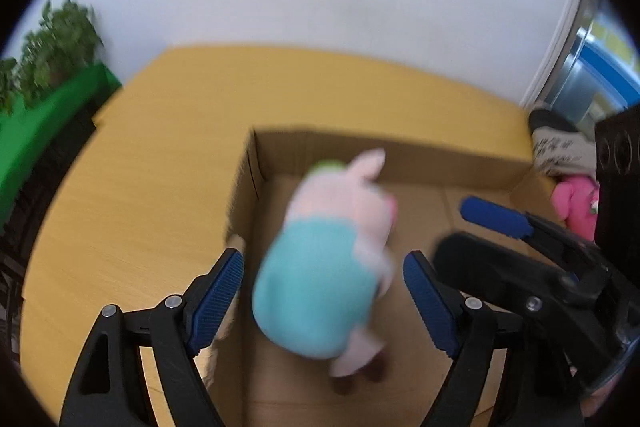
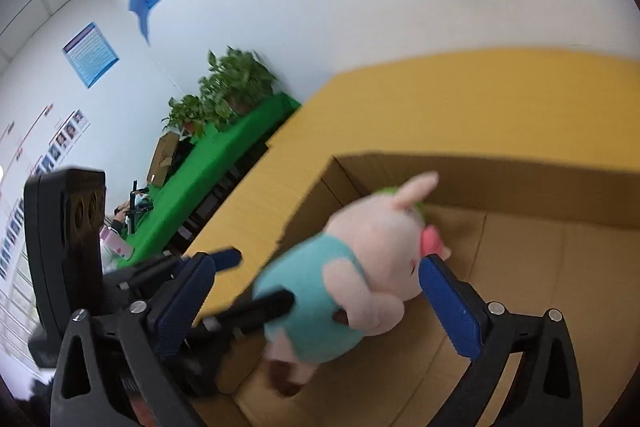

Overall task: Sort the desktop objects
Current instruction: 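Open both grippers to drop the pig plush into the box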

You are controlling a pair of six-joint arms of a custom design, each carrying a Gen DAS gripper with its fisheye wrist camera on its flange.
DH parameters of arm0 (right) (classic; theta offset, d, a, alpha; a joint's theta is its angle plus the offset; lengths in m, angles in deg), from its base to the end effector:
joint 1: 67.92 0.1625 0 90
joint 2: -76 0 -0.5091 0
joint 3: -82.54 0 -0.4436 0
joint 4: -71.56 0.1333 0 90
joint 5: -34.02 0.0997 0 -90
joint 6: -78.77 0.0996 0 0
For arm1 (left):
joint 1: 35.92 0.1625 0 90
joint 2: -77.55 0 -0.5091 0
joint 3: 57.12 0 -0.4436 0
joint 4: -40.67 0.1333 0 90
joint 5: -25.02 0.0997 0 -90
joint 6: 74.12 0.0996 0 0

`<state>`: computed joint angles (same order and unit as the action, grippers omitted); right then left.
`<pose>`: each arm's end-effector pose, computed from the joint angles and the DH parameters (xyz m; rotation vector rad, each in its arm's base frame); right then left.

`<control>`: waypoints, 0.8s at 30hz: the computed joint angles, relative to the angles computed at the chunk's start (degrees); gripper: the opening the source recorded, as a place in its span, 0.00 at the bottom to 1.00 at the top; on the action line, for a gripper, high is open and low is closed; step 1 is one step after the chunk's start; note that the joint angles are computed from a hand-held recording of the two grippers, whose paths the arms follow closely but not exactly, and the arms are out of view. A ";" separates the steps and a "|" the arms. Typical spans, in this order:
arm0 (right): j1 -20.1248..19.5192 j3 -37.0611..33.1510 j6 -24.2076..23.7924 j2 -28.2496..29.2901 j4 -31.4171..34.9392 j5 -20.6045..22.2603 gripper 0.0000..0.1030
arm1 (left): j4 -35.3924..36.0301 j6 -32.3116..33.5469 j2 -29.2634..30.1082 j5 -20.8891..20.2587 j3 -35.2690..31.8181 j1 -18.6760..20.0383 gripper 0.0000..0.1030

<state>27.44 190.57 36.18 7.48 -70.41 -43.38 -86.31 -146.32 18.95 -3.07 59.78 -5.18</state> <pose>0.2148 -0.6297 0.2806 -1.2416 2.7037 -0.4126 -0.3804 -0.4836 0.1397 -0.0011 2.1944 -1.0236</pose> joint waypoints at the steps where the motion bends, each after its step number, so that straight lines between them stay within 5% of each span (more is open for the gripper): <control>1: 0.09 0.88 -0.24 -1.79 -0.15 0.35 1.00 | 2.82 -2.51 -0.81 1.43 0.60 -1.91 0.84; 6: -2.71 5.51 -4.30 -12.33 0.76 -4.27 1.00 | 6.74 -9.30 -3.29 1.43 5.01 -7.62 0.88; 11: -8.93 6.62 -8.36 -16.43 3.46 -14.06 1.00 | -10.21 -1.40 1.47 -4.49 8.44 -7.40 0.88; 15: -13.08 8.55 -8.47 -16.47 1.60 -21.62 1.00 | -15.84 0.26 4.06 -9.61 9.79 -5.55 0.88; 19: -16.12 10.58 -8.06 -17.80 -2.41 -20.94 0.96 | -17.66 2.06 5.67 -10.09 10.19 -5.01 0.88; 24: -14.90 13.53 -8.67 -19.15 -7.99 -24.38 0.96 | -13.37 0.06 5.25 -8.93 10.28 -5.91 0.88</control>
<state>12.54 204.10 27.51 -11.67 -78.40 -67.76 -99.68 -146.26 24.20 -12.00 70.06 -11.09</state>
